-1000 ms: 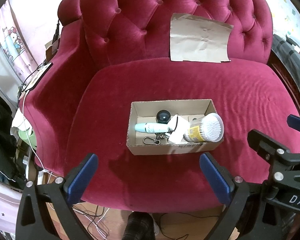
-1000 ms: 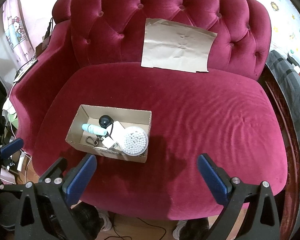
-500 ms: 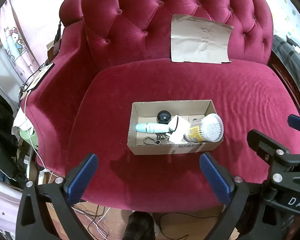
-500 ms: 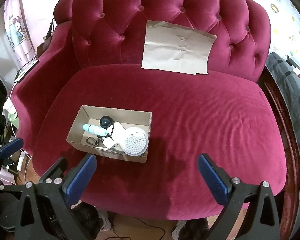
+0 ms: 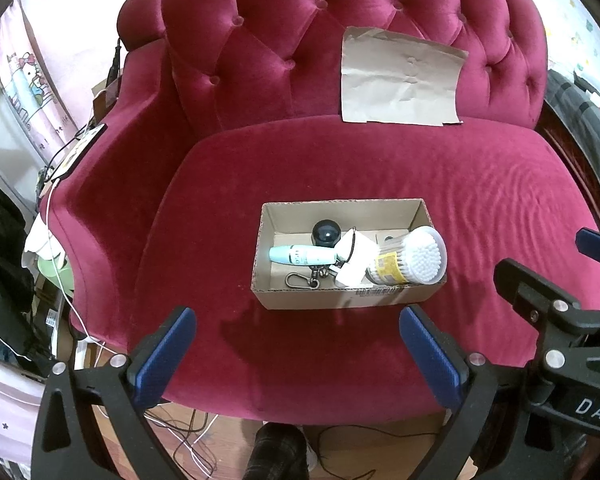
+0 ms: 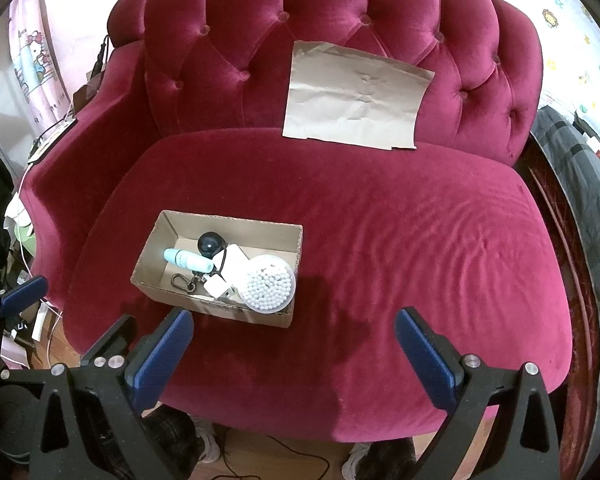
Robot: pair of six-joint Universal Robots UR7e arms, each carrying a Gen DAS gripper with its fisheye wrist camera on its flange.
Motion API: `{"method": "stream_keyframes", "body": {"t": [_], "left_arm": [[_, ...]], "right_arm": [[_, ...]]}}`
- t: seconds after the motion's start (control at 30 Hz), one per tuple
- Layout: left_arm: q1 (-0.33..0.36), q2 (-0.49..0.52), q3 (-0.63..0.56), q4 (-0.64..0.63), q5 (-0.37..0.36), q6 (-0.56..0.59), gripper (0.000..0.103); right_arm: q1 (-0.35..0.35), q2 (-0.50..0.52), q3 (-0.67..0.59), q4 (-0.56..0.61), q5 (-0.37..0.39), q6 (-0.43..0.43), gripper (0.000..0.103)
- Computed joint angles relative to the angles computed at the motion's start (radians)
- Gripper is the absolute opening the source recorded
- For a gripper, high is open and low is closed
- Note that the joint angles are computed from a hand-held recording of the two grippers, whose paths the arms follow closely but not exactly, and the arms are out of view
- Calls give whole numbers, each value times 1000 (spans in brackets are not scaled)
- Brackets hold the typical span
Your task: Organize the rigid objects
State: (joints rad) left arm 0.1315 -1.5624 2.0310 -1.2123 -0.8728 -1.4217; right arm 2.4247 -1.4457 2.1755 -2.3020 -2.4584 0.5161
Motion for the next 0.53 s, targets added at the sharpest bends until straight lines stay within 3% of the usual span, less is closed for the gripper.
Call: {"method": "stream_keyframes", "body": {"t": [0.53], "left_arm": [[-1, 4, 8, -12, 16, 0, 103]], "right_arm": [[-10, -3, 13, -39, -1, -33, 103]]}}
